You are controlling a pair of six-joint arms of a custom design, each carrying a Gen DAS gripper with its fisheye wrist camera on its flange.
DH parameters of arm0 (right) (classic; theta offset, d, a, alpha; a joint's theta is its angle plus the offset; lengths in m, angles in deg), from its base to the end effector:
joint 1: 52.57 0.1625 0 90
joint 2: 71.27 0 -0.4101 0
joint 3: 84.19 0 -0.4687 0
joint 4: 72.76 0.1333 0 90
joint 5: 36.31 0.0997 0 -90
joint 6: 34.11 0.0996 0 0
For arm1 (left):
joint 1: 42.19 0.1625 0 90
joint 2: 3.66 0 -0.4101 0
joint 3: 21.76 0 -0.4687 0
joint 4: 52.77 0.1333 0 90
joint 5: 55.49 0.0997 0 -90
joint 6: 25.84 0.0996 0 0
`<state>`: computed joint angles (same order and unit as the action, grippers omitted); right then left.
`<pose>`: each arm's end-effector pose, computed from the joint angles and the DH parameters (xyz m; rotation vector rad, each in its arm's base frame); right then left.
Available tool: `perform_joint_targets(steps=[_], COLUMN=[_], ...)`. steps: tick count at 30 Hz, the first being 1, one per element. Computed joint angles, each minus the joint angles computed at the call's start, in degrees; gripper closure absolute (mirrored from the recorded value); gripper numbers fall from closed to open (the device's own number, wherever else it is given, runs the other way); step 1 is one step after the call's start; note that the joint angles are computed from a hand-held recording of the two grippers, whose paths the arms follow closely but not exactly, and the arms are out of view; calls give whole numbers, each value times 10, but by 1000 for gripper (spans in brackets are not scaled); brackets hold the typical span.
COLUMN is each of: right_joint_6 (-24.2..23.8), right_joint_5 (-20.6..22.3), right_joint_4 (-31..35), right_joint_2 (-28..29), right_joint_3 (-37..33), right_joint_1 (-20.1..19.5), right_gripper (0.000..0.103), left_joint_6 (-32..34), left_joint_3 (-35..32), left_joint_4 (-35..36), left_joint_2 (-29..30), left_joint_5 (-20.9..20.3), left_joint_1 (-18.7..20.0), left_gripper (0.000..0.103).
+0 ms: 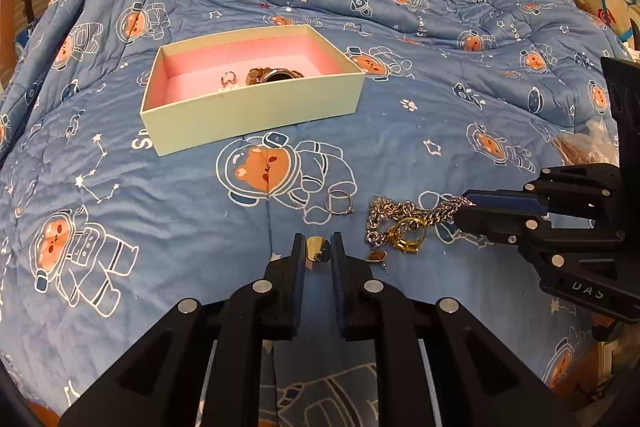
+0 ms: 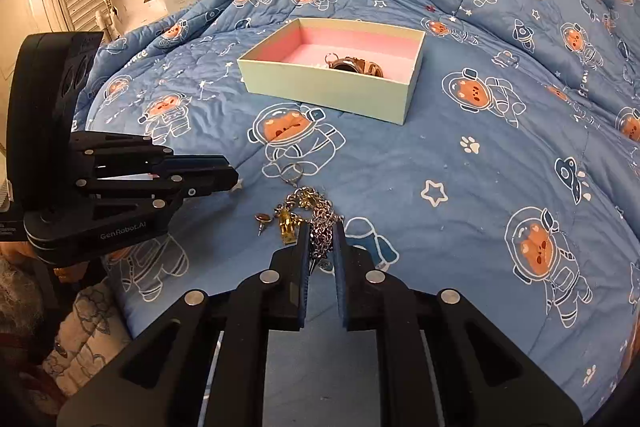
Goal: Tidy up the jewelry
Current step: 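Grasp the gold chain with the right gripper while the left gripper grasps a small gold charm, then lift and carry the gold chain and charm over the pink box with both grippers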
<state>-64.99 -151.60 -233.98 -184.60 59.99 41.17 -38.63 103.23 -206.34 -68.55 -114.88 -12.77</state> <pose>0.1150 -0.3675 0.2947 0.5376 -2.4061 0.7488 -0.3559 -0.4120 0.0480 1.0746 2.4809 -0.5077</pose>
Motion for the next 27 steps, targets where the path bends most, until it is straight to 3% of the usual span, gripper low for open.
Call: perform_joint_targets(steps=[14,27], right_joint_6=[20,14], right_joint_5=[0,-22], right_joint_4=[45,73], right_joint_2=[-22,-13], right_joint_3=[-39,-82], right_joint_1=[65,117], right_gripper=[94,94], left_joint_6=[-4,12], left_joint_3=[1,-10], left_joint_4=[22,28], left_joint_2=[-42,-68], left_joint_5=[26,26], left_joint_1=[-26,-36], left_gripper=[91,91])
